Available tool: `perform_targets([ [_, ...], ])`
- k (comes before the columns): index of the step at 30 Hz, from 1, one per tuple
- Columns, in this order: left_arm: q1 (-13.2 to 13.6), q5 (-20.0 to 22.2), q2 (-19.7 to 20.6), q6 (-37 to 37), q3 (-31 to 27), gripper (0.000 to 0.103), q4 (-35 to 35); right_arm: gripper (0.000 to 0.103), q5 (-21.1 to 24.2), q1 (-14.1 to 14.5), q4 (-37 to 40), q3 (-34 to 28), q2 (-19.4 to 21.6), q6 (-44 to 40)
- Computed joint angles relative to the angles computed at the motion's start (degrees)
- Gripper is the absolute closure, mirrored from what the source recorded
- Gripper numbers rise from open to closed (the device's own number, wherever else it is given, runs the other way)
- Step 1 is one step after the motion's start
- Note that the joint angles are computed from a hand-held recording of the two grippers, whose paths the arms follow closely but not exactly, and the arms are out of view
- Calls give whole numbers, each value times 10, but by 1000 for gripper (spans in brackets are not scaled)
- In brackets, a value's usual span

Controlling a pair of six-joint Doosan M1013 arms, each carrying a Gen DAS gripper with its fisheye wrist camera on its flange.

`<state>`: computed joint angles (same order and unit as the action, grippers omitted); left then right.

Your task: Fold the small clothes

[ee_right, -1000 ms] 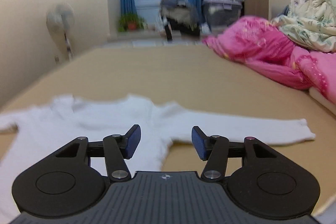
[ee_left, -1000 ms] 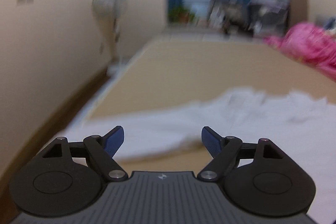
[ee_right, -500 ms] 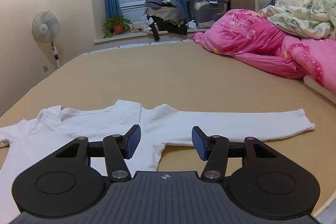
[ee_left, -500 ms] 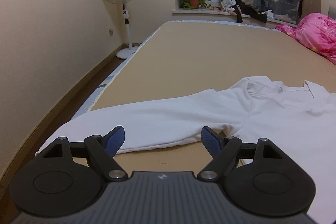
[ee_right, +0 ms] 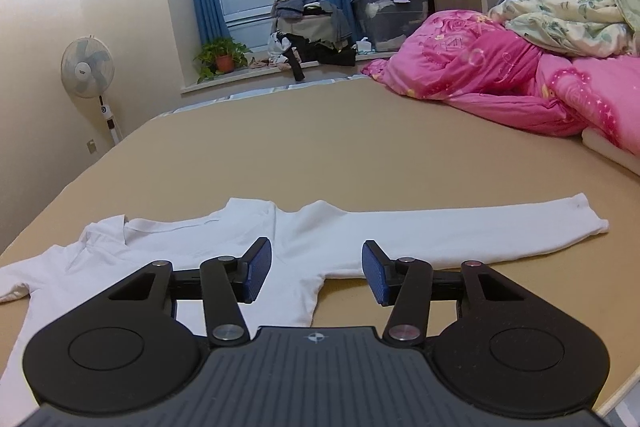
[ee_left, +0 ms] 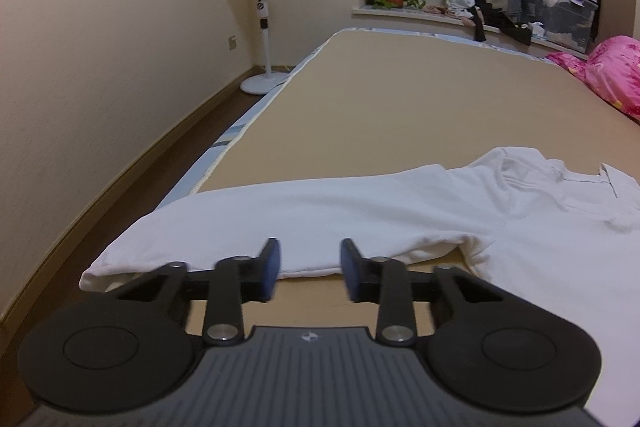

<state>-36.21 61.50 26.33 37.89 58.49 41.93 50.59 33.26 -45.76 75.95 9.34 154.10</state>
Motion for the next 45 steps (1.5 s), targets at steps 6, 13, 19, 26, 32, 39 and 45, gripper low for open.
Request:
perform_targets([
  [6,17,0,-11,-36,15,86,-19,51,-11,-3,23,-2,2,-18],
  [13,59,-35,-43,-180,60,84,-86,50,-2,0,28,-17,13,-59],
  [19,84,-46,-58,-275,89,72,-121,50,-6,-6,67,-27,20,-78],
  [26,102,-57,-60,-328,103,69,-141,51,13,-3,86,-45,33,-125],
  [32,106,-34,-50,-342,92,69,-141,51,31,-5,106,-57,42,-154],
  [39,105,-21,-39,-341,79,69,-134,51,46,-7,122,-68,52,-173],
  [45,99,26,-25,-337,55,96,-110,51,45,-7,135,-73,57,-194],
])
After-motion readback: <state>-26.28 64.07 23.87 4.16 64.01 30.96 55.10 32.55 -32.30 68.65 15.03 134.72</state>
